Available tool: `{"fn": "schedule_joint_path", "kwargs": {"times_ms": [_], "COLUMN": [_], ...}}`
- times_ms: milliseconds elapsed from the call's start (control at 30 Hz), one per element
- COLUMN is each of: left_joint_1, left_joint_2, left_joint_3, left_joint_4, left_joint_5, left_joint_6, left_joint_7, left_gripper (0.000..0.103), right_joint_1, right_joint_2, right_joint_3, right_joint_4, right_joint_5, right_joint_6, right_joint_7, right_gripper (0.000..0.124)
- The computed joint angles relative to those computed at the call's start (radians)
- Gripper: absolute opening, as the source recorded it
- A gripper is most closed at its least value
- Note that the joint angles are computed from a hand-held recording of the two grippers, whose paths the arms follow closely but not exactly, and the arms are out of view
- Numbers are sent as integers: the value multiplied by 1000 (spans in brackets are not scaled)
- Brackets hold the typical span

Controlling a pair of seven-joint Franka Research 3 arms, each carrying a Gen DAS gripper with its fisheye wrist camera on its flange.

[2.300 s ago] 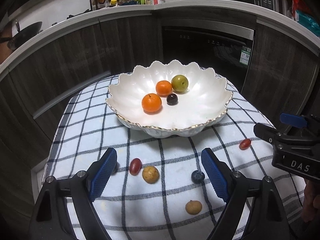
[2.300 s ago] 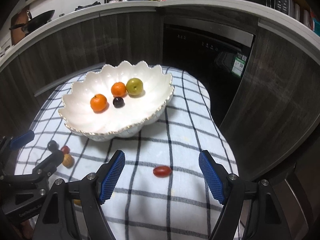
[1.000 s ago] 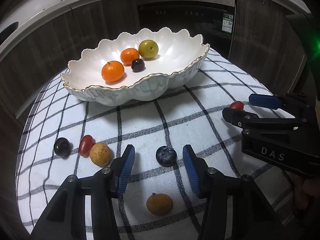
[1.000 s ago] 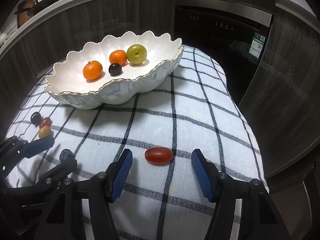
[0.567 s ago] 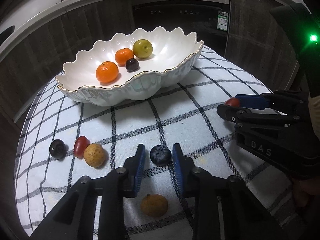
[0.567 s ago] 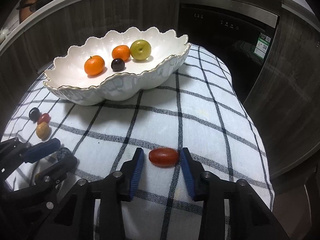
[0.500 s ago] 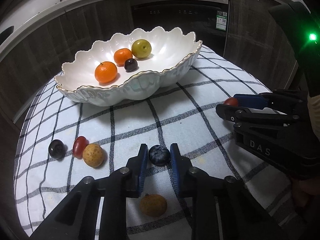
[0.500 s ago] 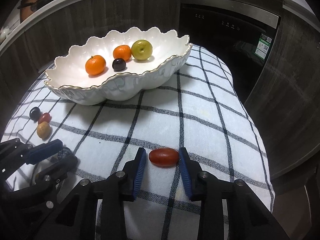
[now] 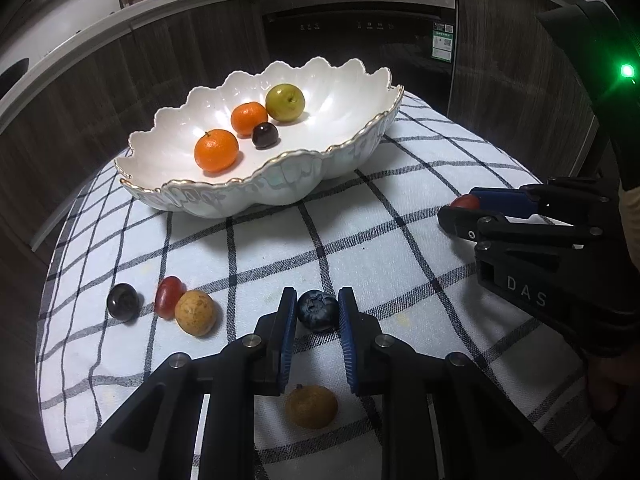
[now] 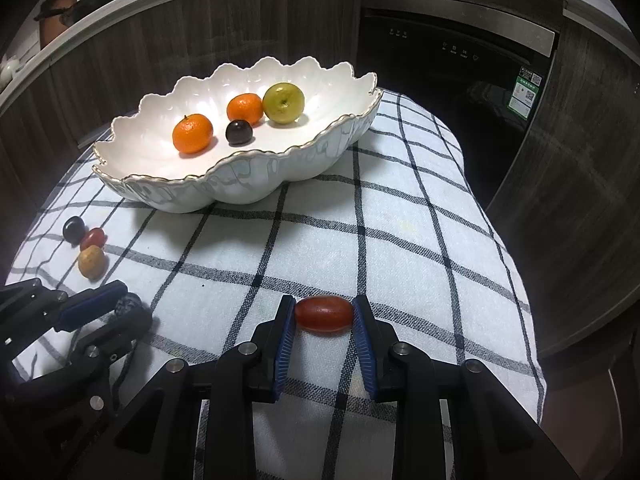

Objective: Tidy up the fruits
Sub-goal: 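Carry the blueberry with the left tool while the right tool carries the red grape over the bowl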

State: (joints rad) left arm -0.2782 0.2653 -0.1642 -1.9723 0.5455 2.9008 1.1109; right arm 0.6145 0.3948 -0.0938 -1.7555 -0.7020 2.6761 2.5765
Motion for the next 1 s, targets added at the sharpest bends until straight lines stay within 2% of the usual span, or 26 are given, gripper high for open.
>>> {"fn": "schedule_joint_path", "kwargs": {"times_ms": [367,733,1000], "left_joint_1": [-6,23,53], "left_joint_2": [-53,-106,-121], "left_joint_3": [24,21,0], "left_joint_4": [-25,-35,-25], "left_joint_5": [67,107,44], "left_joint_6": [24,32,24], "left_joint_7": [-77,-147,-110], "left_gripper": [22,22,22], "right_joint_1": [12,-4,-11], "right_joint_2": [-50,-93,-96], "right_joint_3": [9,49,67], "right_joint_4": [-14,-8,30], "right_joint_5": [-76,-132,-143], "right_joint_6": [-20,-39,-52], "right_joint_7": [53,76,65], "right_gripper": [30,30,30]}}
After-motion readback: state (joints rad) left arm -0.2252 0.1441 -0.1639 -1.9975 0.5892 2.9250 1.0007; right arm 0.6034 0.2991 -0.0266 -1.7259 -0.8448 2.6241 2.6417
